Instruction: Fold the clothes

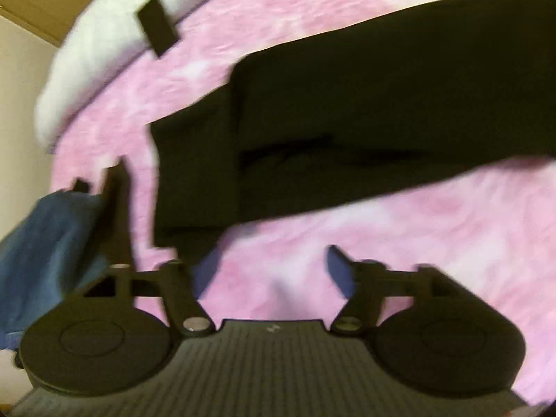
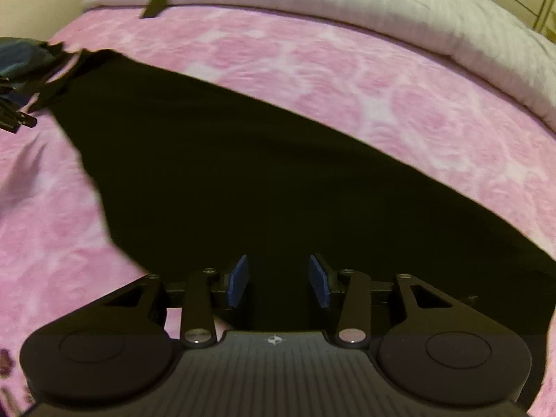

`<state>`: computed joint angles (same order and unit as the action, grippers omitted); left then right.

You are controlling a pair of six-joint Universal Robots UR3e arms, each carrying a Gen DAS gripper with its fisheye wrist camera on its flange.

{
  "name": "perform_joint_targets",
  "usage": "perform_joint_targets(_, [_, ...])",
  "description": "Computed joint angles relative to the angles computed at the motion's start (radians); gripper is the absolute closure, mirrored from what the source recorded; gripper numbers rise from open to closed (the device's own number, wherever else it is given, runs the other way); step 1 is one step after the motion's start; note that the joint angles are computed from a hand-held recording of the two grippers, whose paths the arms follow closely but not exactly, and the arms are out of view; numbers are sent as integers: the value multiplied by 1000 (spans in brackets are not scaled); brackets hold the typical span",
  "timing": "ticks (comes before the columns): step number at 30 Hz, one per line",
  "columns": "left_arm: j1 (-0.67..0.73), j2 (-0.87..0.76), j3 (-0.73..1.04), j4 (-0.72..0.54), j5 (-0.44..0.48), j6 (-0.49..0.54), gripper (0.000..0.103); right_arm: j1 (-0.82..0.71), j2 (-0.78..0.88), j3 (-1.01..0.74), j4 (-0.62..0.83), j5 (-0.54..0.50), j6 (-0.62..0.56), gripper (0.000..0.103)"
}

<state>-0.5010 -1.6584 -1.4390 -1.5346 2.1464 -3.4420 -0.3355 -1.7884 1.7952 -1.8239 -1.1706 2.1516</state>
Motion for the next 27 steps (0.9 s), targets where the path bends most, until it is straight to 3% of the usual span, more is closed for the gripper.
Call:
perform_joint_targets(2, [21,64,-96,65,29,61,31,40,-57,16,29,-4,25,55])
perform_joint_targets(5, [84,165,-282,257,37,238,31,117,-127,38,39,-29,97,54])
perform_joint_targets(9, [234,267,-555,637,-68,617,31,293,-146,68,-61,-142,304,53])
perform_joint_targets(10, [305,298,-591,678,-151,713,36,359,-132,71,-101,-195,380,53])
perform_joint_targets(11, [378,327,-622,704,-236,806,65,428,-114,69,-136,-251,456,53])
perform_joint_targets(12, [454,352,-646,716,-323,897,80,481,-94,63,-158,-293,521,53])
perform_joint_targets(13, [529,380,-651,699,-407,975,90,531,-72,55,-176,-333,584,53])
perform_joint_targets(15, [696,448,-607,603,-571,1081,95,639,-6,3,-181,-396,704,53])
perform_joint_targets(19, [909,393,-452,556,-707,1136,96,803,131,-130,-184,-454,823,51])
perform_joint_targets(21, [931,302,-401,688,-647,1055,95,859,192,-183,-207,-474,839,48])
perform_joint_targets(22, [940,256,-369,730,-615,999,81,882,223,-211,-214,-485,851,48])
perform_joint_targets(23, [959,218,-328,722,-607,941,57,895,248,-235,-213,-488,867,48])
perform_joint_targets(25, [991,202,-305,713,-618,891,52,916,298,-286,-208,-492,899,48])
perform_joint_targets(27, [1014,254,-356,711,-642,915,51,938,329,-319,-200,-503,922,47])
